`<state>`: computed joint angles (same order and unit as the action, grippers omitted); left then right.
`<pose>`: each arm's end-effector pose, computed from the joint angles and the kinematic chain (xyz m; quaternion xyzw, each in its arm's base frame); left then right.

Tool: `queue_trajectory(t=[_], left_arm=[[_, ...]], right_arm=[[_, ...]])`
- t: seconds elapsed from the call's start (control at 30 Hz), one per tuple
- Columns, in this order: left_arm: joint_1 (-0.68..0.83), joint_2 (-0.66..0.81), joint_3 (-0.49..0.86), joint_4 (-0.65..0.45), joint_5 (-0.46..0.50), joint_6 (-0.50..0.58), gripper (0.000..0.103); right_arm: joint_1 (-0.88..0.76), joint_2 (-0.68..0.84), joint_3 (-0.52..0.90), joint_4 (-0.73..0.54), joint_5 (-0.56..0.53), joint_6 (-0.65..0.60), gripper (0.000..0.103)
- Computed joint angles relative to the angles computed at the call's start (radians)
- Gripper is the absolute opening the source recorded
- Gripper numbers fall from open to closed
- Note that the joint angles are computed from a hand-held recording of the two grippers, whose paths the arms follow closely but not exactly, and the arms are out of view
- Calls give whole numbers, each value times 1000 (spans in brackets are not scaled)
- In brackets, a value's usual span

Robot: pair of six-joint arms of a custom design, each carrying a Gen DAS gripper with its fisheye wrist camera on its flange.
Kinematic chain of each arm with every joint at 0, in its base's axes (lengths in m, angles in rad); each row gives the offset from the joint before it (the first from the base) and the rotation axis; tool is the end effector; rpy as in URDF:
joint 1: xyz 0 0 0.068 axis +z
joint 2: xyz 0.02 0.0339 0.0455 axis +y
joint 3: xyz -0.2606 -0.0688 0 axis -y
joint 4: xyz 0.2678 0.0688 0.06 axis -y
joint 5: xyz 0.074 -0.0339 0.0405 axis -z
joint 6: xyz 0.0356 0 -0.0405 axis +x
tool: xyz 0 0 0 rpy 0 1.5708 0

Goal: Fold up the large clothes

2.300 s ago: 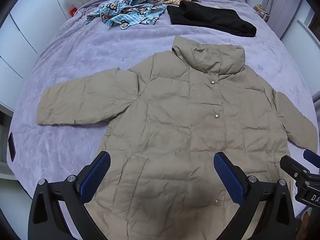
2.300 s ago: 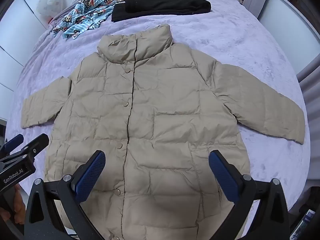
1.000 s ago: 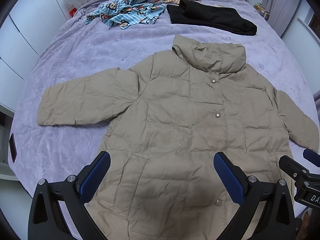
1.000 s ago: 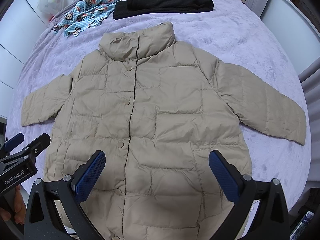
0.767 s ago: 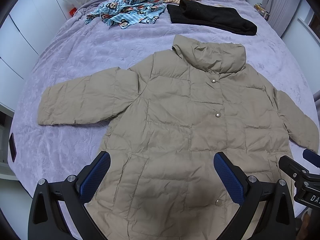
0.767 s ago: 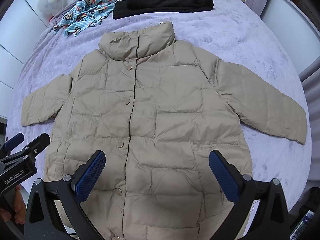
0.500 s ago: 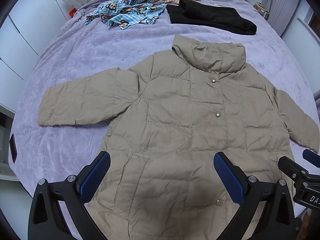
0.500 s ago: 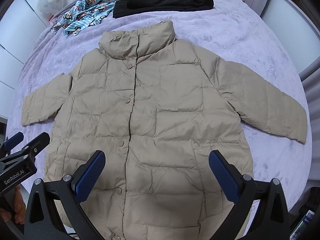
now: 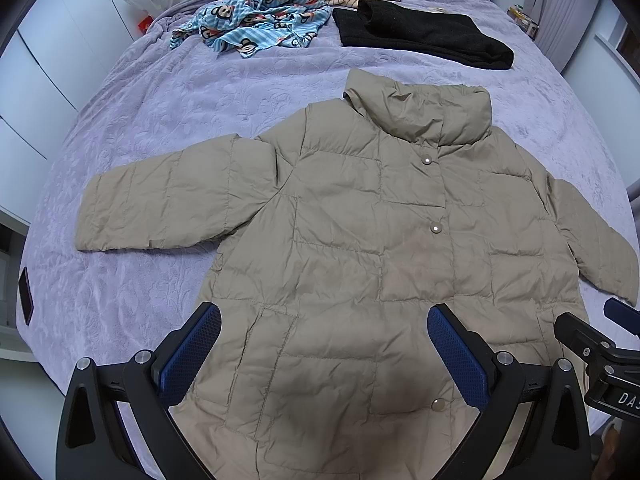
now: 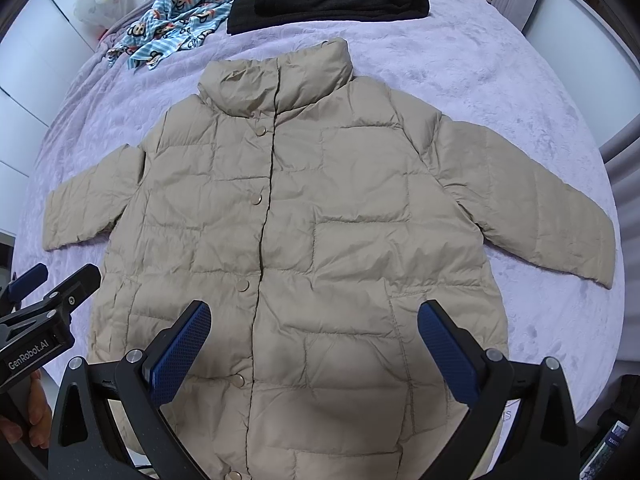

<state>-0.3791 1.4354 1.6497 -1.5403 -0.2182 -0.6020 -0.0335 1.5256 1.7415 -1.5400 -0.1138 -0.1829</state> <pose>0.2445 -0.0891 0.3818 -0.1229 0.9790 0.0381 0.1580 0.2836 -0.0055 0.3838 -0.0809 0.9875 0.0428 0.1282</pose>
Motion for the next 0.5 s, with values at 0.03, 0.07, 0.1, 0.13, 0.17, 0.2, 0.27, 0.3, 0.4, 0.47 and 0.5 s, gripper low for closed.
queue_trajectory(t=[0.03,0.07,0.1,0.13,0.17,0.2,0.27,0.3,0.4,0.47,0.5], left_arm=[[-1,-1,-1,0,0,-1,103],[-2,-3,-3,-1,-1,-2,103],[-4,-5,-5,-1,-1,-3,103],[-5,-7,-7,-2,-1,-4,103],[-7,-9,-9,-2,-1,-5,103],[-8,-11,-12,-2,-1,-6,103],[-2,-12,-14,1,2,-3,103],[2,3,3,0,2,-2,103],[0,6,5,1,3,-4,103],[-1,4,2,3,6,-4,103],[-2,2,-3,7,8,-6,103]], right_arm=[[0,0,1,0,0,0,103],[4,-3,-5,2,2,3,103],[0,3,3,-2,1,0,103],[0,4,6,-4,2,-1,103],[3,1,1,-2,3,3,103],[0,6,9,-6,3,-1,103],[0,7,10,-7,4,-1,103],[-1,8,10,-5,2,-1,103],[0,11,15,-8,4,-1,103],[5,10,15,-7,8,2,103],[3,15,24,-11,8,0,103]])
